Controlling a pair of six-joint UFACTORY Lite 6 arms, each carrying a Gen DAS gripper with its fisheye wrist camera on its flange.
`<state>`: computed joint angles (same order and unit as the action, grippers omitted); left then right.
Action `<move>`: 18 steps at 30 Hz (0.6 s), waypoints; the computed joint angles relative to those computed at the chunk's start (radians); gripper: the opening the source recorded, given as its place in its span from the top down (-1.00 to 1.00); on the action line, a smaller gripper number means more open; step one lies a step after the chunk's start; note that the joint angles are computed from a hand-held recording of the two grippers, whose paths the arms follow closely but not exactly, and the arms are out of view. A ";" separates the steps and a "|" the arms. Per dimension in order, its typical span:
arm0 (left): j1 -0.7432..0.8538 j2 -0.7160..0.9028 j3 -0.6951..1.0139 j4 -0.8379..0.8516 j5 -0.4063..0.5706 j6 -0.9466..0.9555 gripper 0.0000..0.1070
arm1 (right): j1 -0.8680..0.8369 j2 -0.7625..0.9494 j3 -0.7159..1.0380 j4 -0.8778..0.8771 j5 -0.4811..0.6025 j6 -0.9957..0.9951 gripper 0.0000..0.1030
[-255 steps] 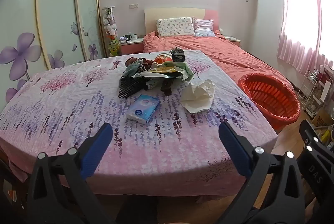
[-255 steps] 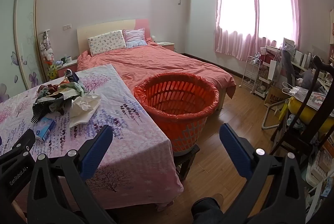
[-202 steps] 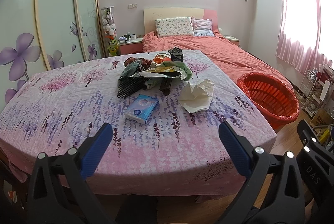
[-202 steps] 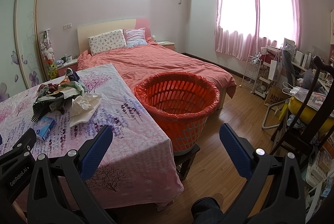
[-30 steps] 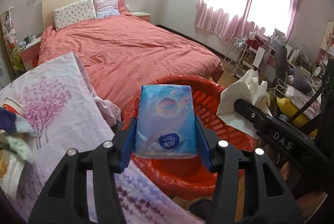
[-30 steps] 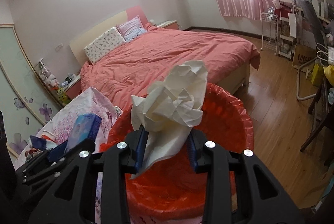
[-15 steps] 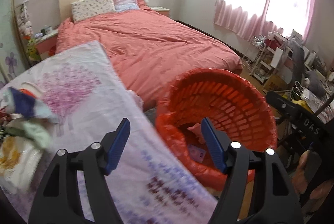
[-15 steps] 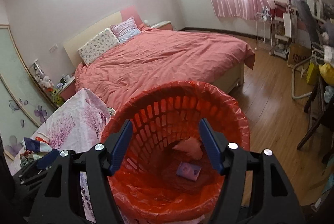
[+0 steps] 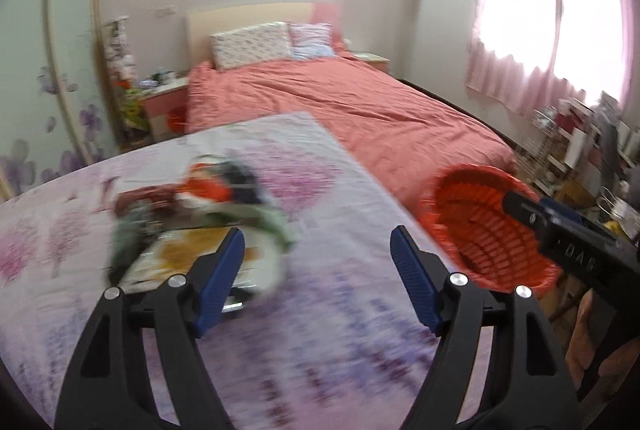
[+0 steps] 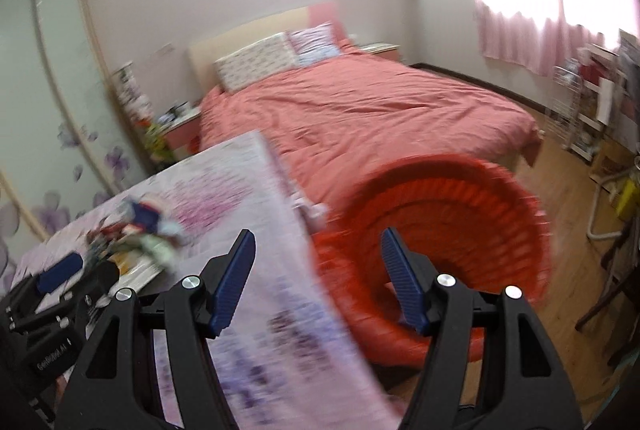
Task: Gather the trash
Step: 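Carry the tissue over the orange basket and open the right tool while the left tool drops the pack, then grasp the yellow snack bag on the bed with the right tool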
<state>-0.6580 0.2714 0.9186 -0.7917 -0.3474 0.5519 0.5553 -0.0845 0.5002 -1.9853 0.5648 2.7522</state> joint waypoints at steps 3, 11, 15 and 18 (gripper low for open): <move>0.096 -0.108 -0.125 0.087 -0.012 -0.068 -0.41 | 0.093 0.113 0.108 0.013 0.002 -0.002 -0.25; 0.468 -0.217 -0.299 0.492 0.018 -0.367 -0.42 | 0.230 0.401 0.408 -0.009 -0.058 -0.021 -0.21; 0.612 -0.225 -0.329 0.711 0.026 -0.532 -0.42 | 0.295 0.521 0.545 0.075 -0.063 -0.122 -0.21; 0.709 -0.225 -0.345 0.899 0.022 -0.680 -0.42 | 0.334 0.578 0.606 0.142 -0.040 -0.196 -0.21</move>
<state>0.0507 0.0459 0.5736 0.1075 -0.3254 -0.1276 0.8898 0.4934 1.1061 -1.8430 0.5252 2.5558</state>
